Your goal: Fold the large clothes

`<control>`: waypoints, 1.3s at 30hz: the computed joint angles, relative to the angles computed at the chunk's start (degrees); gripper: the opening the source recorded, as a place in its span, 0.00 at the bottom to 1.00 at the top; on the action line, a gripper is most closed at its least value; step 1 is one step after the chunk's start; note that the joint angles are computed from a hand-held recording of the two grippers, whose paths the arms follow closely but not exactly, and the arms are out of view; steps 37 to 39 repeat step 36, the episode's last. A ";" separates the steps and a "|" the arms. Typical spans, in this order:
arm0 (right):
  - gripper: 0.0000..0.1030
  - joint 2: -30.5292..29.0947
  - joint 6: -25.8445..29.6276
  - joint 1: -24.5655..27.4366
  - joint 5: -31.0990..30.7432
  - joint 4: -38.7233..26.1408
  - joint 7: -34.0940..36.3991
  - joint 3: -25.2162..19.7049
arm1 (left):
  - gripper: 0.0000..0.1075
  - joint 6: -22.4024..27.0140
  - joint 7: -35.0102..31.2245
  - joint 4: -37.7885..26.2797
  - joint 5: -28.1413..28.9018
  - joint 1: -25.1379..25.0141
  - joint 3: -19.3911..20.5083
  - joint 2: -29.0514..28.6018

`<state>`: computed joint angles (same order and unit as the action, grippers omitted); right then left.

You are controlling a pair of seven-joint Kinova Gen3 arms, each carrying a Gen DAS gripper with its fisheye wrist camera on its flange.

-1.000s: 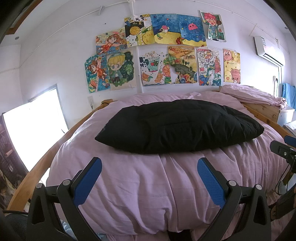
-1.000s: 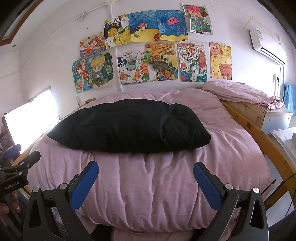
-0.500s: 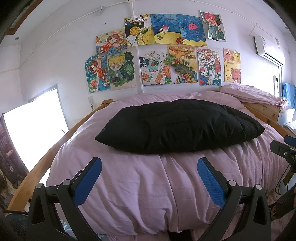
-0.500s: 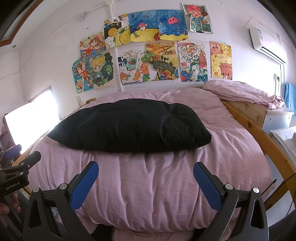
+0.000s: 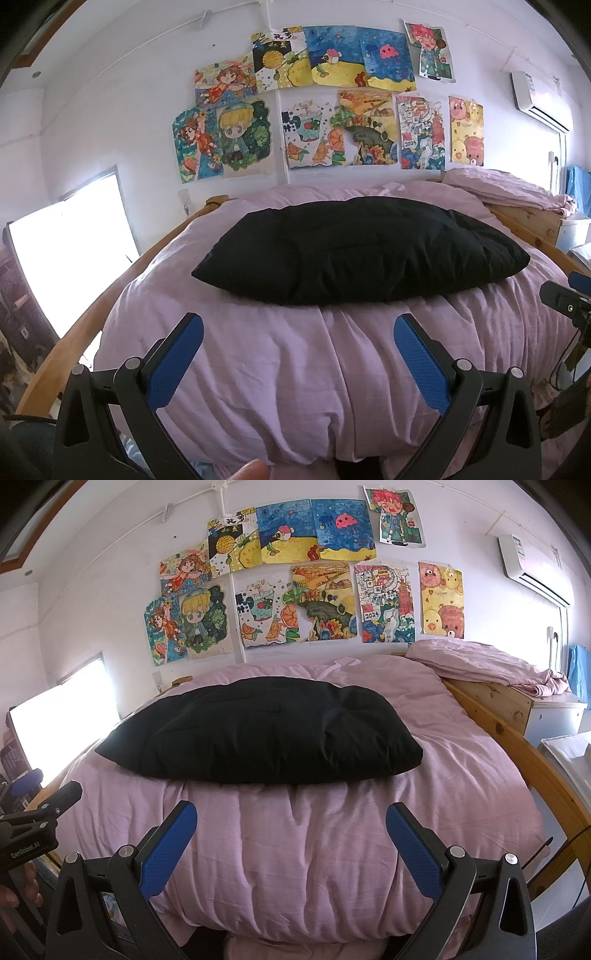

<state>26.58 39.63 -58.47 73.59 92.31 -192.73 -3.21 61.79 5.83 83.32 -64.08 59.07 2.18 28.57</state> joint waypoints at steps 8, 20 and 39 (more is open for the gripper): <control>1.00 0.02 0.03 0.03 0.02 0.01 -0.09 -0.04 | 0.94 0.14 -1.16 1.32 -0.02 -0.65 0.21 -0.90; 1.00 0.30 0.19 -0.18 0.01 -0.29 -0.21 0.00 | 0.94 -1.13 -1.23 2.40 0.01 -1.84 0.82 -1.29; 1.00 0.49 0.38 -0.44 0.01 -0.47 -0.44 0.12 | 0.94 -1.82 -1.37 2.97 0.09 -2.02 0.83 -1.40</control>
